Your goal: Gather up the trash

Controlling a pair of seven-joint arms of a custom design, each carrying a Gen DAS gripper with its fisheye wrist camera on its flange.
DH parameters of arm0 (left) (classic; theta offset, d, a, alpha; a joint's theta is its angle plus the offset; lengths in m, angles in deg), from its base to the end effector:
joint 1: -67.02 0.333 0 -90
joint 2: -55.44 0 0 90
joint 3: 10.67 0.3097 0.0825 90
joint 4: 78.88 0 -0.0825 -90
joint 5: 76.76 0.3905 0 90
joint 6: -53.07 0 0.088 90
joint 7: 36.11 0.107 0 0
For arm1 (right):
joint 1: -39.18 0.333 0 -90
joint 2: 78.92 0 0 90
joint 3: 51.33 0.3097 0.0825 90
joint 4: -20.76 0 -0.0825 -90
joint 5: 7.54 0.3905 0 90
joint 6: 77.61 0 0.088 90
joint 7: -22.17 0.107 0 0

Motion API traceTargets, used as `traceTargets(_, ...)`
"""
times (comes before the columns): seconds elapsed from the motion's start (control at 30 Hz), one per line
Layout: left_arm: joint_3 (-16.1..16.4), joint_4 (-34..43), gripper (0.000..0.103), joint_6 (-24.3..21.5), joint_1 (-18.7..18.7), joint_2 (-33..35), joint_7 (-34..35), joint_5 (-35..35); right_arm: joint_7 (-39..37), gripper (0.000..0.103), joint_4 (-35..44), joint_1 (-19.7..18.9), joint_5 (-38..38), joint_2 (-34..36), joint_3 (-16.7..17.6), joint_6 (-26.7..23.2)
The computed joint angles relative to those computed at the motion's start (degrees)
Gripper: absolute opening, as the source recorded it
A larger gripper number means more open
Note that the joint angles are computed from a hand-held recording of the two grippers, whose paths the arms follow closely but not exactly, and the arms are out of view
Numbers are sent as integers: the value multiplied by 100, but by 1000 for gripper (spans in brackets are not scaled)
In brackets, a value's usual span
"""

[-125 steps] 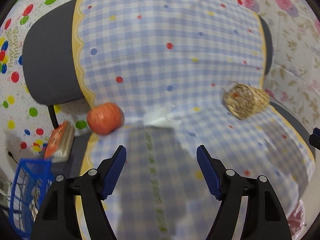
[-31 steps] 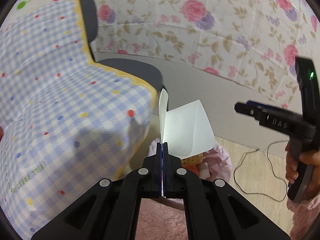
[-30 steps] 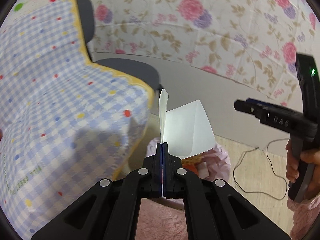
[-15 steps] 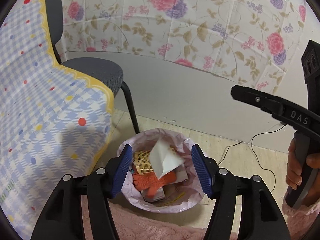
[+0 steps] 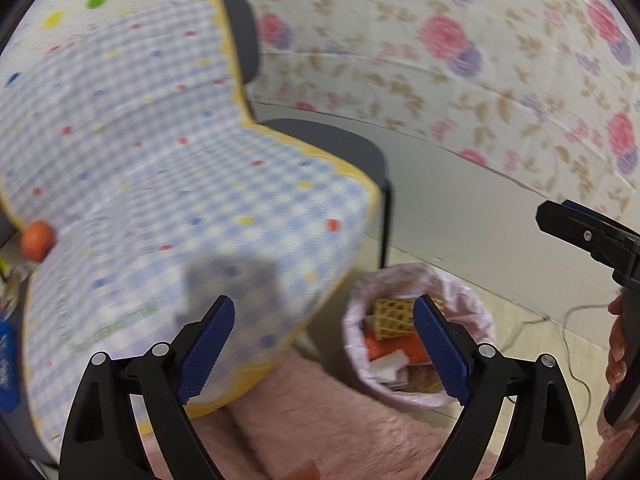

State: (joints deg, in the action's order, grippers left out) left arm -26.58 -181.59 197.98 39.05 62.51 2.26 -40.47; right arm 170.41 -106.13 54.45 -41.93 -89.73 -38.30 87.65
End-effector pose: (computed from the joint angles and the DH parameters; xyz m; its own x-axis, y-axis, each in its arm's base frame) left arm 0.4680 -0.4472 0.5400 -0.2657 -0.9638 0.0203 -0.6991 0.1781 -0.6925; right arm 0.4614 0.2930 0.5385 0.1072 -0.9724 -0.2074 -0.6384 0.0926 -0.7642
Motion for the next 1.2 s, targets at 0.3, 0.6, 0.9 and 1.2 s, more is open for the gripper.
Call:
traceTargets(0.3, -154, -638, 94, -835, 327, -1021, -935, 525, -1075, 97, 881, 581, 703, 533, -74, -144)
traceTargets(0.6, -455, -1243, 95, -1564, 850, -1908, -1573, 617, -1731, 97, 1732, 1087, 731, 1085, -156, -194)
traceTargets(0.9, -570, -1758, 95, -1958, 1230, -2575, -1876, 440, -2292, 97, 2438, 1537, 1009, 1652, -300, -326)
traceTargets(1.2, -652, -1917, 95, -1996, 1446, -2791, -1909, 326, -2657, 97, 2867, 1810, 1267, 1986, -434, -493)
